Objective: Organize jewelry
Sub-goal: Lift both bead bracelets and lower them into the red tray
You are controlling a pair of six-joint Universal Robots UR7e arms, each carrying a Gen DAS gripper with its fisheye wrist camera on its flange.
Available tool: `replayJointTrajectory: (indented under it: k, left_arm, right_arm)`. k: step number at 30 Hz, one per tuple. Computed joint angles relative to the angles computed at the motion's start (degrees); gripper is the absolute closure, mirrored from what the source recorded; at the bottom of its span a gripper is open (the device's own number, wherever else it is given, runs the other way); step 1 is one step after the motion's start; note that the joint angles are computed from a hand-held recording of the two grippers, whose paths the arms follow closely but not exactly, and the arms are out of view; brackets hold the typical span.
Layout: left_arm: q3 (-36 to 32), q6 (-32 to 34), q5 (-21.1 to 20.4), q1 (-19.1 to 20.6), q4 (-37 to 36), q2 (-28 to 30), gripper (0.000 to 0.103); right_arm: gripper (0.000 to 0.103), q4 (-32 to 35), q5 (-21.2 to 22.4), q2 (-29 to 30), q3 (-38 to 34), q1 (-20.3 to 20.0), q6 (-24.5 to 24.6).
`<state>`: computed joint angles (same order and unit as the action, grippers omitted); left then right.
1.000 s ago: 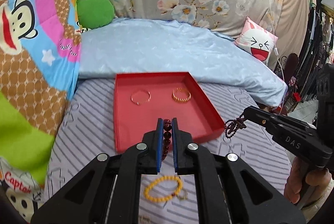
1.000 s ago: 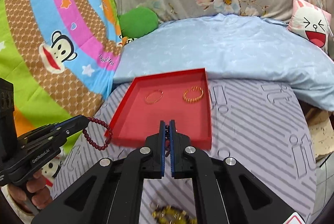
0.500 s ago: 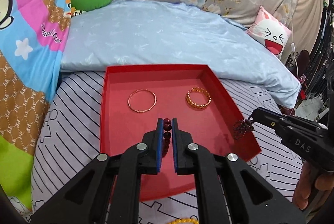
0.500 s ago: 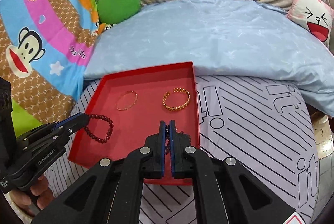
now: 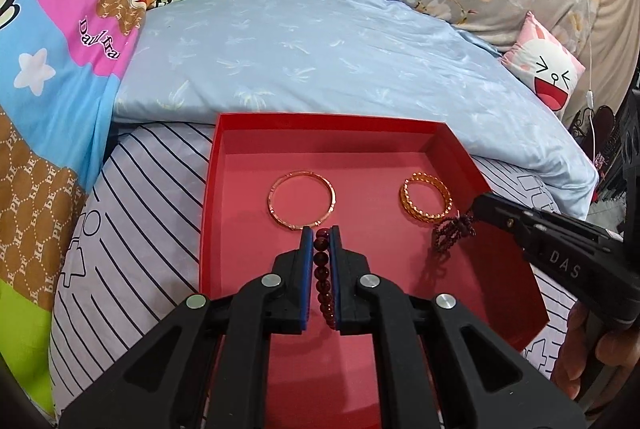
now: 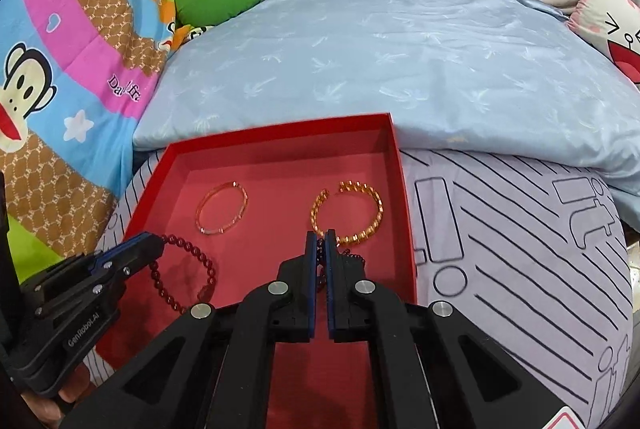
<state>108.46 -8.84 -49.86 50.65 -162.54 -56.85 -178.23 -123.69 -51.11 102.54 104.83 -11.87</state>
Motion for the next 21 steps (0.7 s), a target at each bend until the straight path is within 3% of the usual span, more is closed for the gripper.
replayJointTrajectory:
  k: [4, 8, 21]
  left_arm:
    - [-0.61, 0.08, 1.28, 0.17, -0.79, 0.62, 0.093]
    - [-0.75, -0.45, 2.36, 0.07, -1.06, 0.69, 0.078]
    - [1.81, -1.04, 3.85, -1.61, -1.75, -1.46, 0.077]
  right_arm:
    - [0.089, -2.78, 1.39, 0.34, -0.78, 0.28, -1.34]
    - [0.088, -4.53, 0.68, -0.29, 0.02, 0.63, -2.12]
    - [0.088, -6.11, -0.92, -2.87, 4.72, 1.75, -1.76]
